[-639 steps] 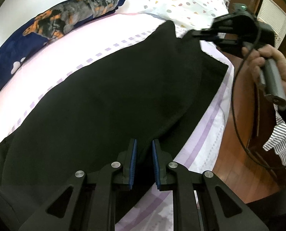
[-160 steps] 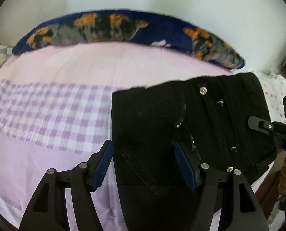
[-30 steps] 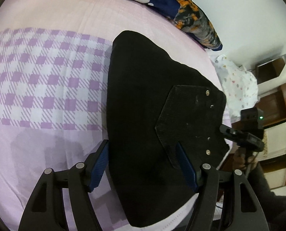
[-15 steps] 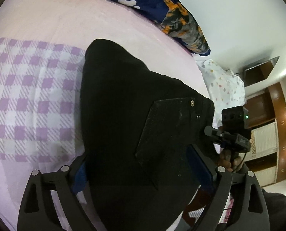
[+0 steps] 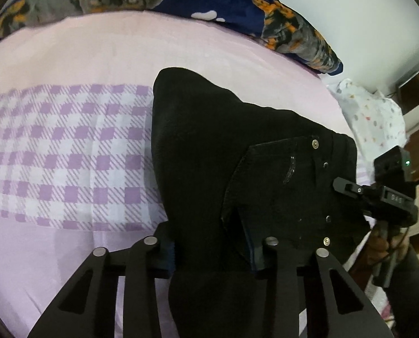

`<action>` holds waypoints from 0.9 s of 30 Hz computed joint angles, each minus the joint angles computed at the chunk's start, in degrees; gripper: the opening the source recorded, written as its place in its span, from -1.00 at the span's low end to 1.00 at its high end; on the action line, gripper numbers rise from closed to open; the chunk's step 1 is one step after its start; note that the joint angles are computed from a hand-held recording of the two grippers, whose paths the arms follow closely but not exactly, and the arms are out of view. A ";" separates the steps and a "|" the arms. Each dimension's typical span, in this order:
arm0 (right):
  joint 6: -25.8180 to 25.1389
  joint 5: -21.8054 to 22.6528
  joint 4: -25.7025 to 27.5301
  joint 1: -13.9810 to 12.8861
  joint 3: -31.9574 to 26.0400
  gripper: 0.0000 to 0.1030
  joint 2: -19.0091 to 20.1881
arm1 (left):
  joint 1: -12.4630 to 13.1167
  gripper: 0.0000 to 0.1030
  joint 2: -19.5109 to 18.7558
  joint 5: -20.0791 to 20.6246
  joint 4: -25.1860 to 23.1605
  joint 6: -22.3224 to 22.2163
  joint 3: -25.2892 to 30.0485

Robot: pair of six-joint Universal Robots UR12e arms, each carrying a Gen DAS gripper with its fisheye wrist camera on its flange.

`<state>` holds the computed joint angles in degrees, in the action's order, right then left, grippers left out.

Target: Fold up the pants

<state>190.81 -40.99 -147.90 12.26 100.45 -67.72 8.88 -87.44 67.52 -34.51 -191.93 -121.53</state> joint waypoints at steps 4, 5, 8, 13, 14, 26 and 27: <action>2.69 -3.22 -2.48 0.69 0.36 -0.50 -0.82 | -1.32 -0.47 0.10 3.19 -0.62 0.10 0.82; 3.57 -3.60 -3.27 0.82 0.42 -0.53 -0.93 | -1.53 -0.50 0.13 3.60 -0.80 0.08 0.98; 5.18 -4.49 -5.63 1.30 0.67 -0.58 -1.36 | -2.10 -0.63 0.41 4.51 -0.88 0.60 1.47; 6.98 -5.01 -7.73 2.00 0.67 -0.61 -2.09 | -2.56 -0.67 1.57 5.31 -0.10 1.42 1.38; 7.22 -5.05 -8.11 2.14 0.70 -0.61 -2.24 | -2.46 -0.67 1.82 5.15 0.12 1.36 1.21; 8.48 -3.38 -8.64 4.10 0.09 -0.62 -2.90 | 0.85 -0.68 6.63 2.34 0.95 0.21 -0.97; 8.46 -3.24 -8.56 4.40 -0.18 -0.62 -2.78 | 1.09 -0.68 6.83 2.36 0.95 0.21 -1.01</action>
<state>199.27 -44.23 -156.46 16.66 100.27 -70.50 9.97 -80.61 69.87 -33.56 -191.72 -122.54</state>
